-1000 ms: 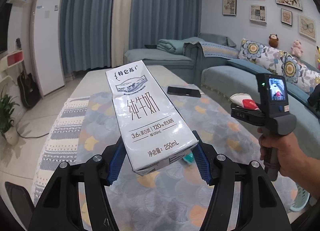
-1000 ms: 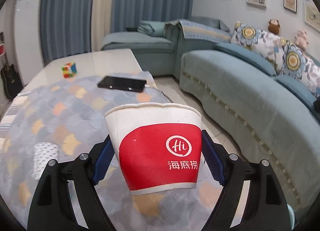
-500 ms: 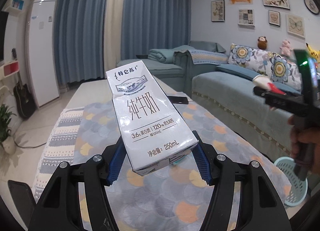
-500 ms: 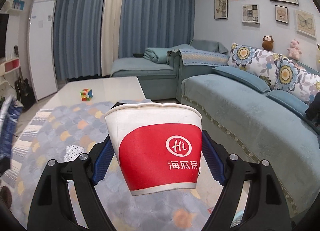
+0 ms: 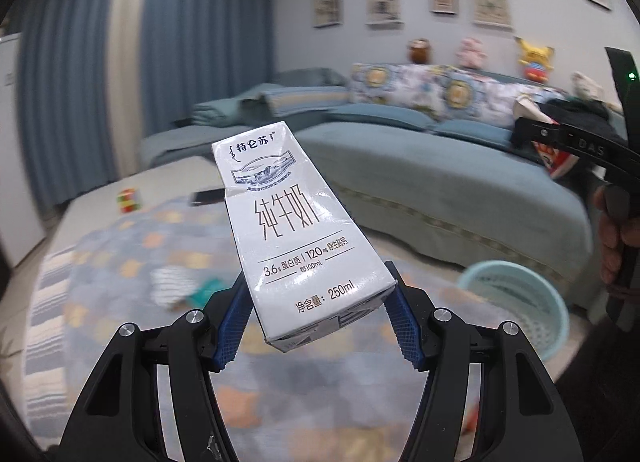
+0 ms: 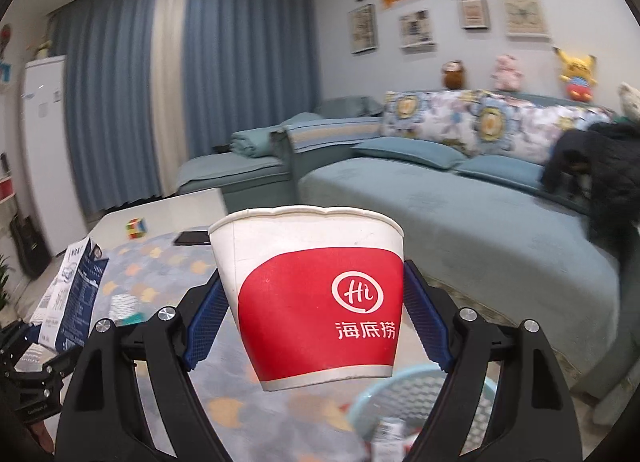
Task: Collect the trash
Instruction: 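Carry the milk carton and paper cup over the basket and open both tools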
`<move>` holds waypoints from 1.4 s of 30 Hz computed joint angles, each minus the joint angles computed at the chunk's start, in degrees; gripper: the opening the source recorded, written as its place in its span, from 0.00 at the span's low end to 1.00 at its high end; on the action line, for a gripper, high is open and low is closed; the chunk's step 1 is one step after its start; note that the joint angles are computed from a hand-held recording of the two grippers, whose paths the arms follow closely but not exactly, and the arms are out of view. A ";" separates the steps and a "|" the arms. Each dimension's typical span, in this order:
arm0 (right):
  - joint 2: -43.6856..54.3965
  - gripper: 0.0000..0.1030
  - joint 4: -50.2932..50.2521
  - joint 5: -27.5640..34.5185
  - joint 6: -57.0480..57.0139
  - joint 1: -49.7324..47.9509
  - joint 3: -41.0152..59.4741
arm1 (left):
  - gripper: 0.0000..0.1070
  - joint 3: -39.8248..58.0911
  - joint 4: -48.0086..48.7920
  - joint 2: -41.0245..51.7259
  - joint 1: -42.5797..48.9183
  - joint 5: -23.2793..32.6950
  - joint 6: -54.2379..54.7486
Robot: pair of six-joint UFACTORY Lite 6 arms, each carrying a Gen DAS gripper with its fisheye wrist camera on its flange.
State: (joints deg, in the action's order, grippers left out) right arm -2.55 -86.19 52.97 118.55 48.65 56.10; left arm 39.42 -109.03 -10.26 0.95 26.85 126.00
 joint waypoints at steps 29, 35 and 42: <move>-30.81 0.78 19.90 -31.26 -14.13 -45.24 -31.00 | 0.57 28.34 -4.83 33.23 -42.14 -7.66 -12.22; -31.07 0.78 21.99 -34.91 -15.30 -48.14 -32.37 | 0.62 28.61 -4.66 35.37 -43.36 -10.22 -11.45; -29.72 0.80 21.57 -34.71 -13.78 -46.79 -31.31 | 0.63 25.83 -1.61 33.33 -38.82 -10.35 -13.73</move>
